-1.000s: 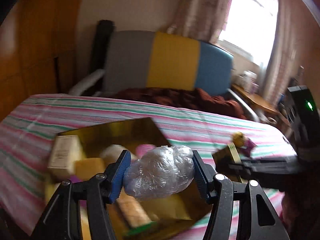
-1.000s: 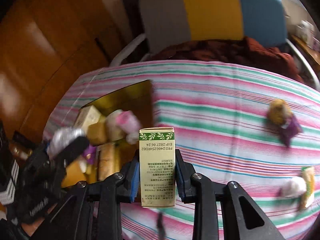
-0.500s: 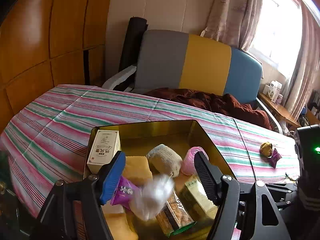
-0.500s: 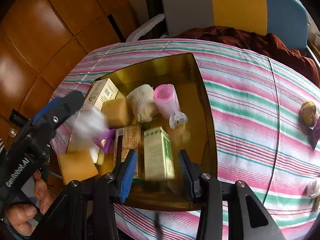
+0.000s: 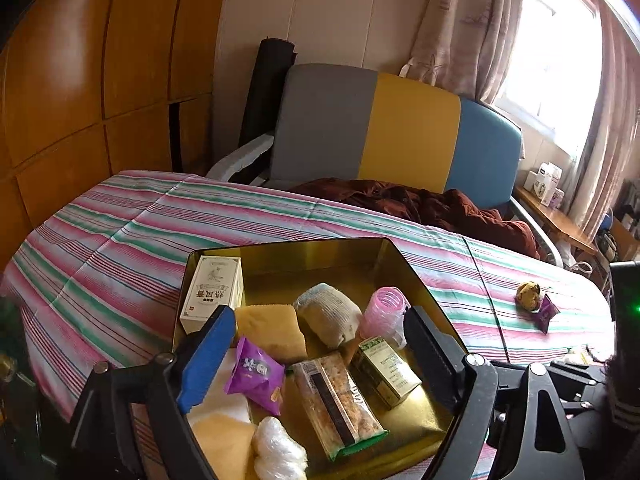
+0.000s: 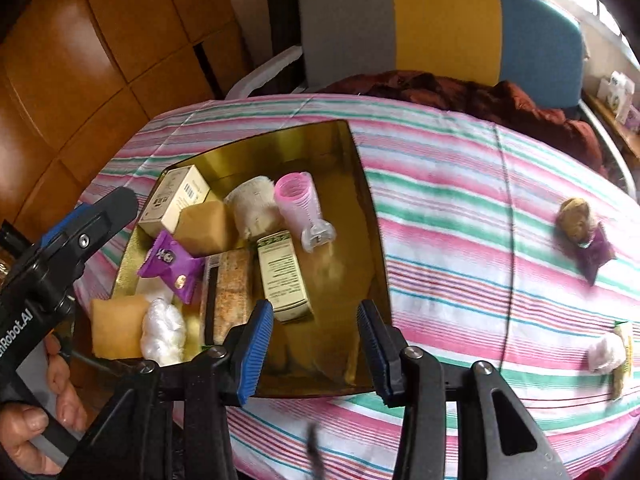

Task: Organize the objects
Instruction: 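Carry the plastic bundle and green box into the gold tray and open both tools, then withdraw both tools from the tray toward the yellow plush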

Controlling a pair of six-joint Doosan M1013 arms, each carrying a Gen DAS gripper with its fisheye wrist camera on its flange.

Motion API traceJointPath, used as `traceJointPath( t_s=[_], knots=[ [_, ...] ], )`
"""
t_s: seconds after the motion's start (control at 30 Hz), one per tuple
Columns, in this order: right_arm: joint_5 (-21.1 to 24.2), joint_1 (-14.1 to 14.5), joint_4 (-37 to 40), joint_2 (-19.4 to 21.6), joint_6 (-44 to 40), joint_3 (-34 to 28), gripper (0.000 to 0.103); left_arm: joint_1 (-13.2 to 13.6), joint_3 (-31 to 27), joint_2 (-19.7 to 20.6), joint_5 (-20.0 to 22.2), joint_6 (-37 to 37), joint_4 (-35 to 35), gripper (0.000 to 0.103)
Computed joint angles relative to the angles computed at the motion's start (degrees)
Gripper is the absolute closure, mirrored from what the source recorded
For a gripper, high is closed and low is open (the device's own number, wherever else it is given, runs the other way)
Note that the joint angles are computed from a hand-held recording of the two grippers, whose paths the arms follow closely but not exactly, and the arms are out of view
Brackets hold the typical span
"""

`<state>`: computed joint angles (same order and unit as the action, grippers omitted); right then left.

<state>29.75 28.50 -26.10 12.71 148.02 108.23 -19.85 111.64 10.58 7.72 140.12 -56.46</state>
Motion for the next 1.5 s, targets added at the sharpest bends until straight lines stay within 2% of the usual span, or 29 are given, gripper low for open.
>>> traceJointPath(
  t_s=[0.2,0.3,0.4,0.53,0.73,1.0,1.1,1.33,1.5],
  knots=[
    [2.2,1.2,-9.4,-0.3,9.5,0.5,0.058,-0.5,0.7,-0.5,0.0,-2.9,3.6,0.014],
    [2.9,1.5,-11.9,-0.6,11.9,1.0,0.058,-1.0,0.8,-0.7,-0.1,-3.8,5.3,0.014],
    [3.3,1.6,-13.8,-1.0,13.7,1.5,0.057,-1.4,1.0,-0.8,0.3,-1.3,3.3,0.014],
    [3.3,1.5,-15.2,-1.6,15.7,2.4,0.055,-1.9,1.1,-0.8,0.9,-1.3,4.2,0.014],
    [3.8,0.7,-15.2,-2.3,16.8,3.4,0.055,-2.7,1.3,-1.0,1.6,-2.9,6.7,0.014],
    [4.6,-0.4,-13.6,-2.8,16.9,4.9,0.055,-3.3,1.5,-0.7,3.4,1.7,3.3,0.014],
    [4.3,-1.4,-12.0,-3.6,17.1,6.0,0.055,-3.6,1.5,-0.6,3.9,1.2,4.1,0.014],
    [5.6,-4.0,-11.2,-6.0,19.4,8.8,0.055,-4.2,1.7,-0.7,4.9,5.5,1.2,0.014],
    [6.1,-7.1,-8.4,-8.1,18.7,10.6,0.055,-4.5,1.7,-0.7,6.4,9.2,-1.2,0.014]
  ],
)
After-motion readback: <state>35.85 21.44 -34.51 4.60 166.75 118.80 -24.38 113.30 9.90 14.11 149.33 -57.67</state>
